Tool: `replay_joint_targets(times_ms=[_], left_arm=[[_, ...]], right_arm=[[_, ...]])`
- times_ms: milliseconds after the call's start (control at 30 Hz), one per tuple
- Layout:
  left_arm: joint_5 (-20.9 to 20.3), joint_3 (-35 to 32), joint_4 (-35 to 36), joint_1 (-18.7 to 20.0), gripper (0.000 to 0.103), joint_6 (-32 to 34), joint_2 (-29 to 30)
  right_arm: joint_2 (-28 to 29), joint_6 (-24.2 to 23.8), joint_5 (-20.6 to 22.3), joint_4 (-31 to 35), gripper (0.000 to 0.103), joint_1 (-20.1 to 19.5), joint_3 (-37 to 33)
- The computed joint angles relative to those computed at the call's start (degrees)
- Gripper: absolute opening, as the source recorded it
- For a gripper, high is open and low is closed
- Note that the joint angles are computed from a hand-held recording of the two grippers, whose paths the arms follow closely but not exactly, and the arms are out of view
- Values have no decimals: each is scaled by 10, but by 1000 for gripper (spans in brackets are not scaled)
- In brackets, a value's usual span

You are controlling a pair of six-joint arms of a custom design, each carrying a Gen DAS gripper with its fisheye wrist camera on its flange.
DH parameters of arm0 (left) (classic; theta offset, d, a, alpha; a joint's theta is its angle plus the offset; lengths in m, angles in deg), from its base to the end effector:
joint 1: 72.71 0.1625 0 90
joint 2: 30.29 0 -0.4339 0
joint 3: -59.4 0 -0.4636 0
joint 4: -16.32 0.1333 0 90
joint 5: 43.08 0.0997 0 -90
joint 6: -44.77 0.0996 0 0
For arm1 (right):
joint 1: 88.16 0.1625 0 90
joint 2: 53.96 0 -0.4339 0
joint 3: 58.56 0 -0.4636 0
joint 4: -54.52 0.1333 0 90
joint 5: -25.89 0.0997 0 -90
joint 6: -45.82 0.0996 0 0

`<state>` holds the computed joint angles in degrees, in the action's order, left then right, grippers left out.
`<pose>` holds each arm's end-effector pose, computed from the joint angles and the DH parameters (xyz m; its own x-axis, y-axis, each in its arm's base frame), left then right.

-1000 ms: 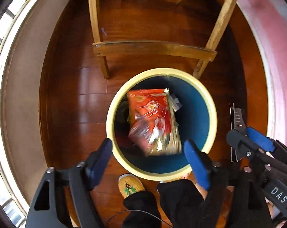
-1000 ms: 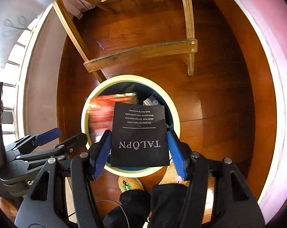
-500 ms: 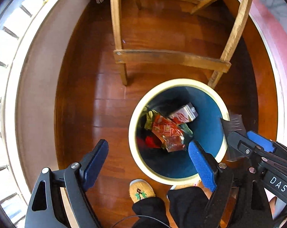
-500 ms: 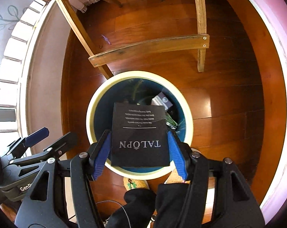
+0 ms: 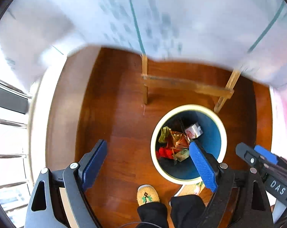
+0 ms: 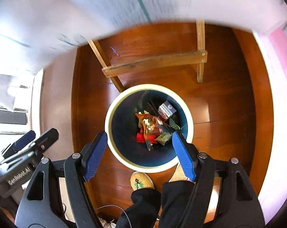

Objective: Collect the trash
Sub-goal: 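Raise both tools back toward the table pile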

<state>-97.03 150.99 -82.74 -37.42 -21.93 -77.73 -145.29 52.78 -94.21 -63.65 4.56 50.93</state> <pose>-0.4290 -0.5387 0.0360 -0.6889 -0.0958 -0.7184 0.0888 0.9726 -0.2149 0.1091 -0.5390 0.3843 -0.8676 0.1649 0.4692 0.0588 0.9708 -0.2324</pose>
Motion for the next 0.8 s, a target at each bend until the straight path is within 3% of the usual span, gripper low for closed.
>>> replay_joint_targets(times_ms=[233,500,800], left_arm=[[35,-67,77,-44,89,-15,-24],[68,-185,150,-81,89,20,-27],[96,-292,158,-108,89,74,-13]], right_arm=[[-32,58,-12,73,68,74,-53],[-44,132,-43,144,68,173,-137],[-14,165,-97,171,68,265,-234]])
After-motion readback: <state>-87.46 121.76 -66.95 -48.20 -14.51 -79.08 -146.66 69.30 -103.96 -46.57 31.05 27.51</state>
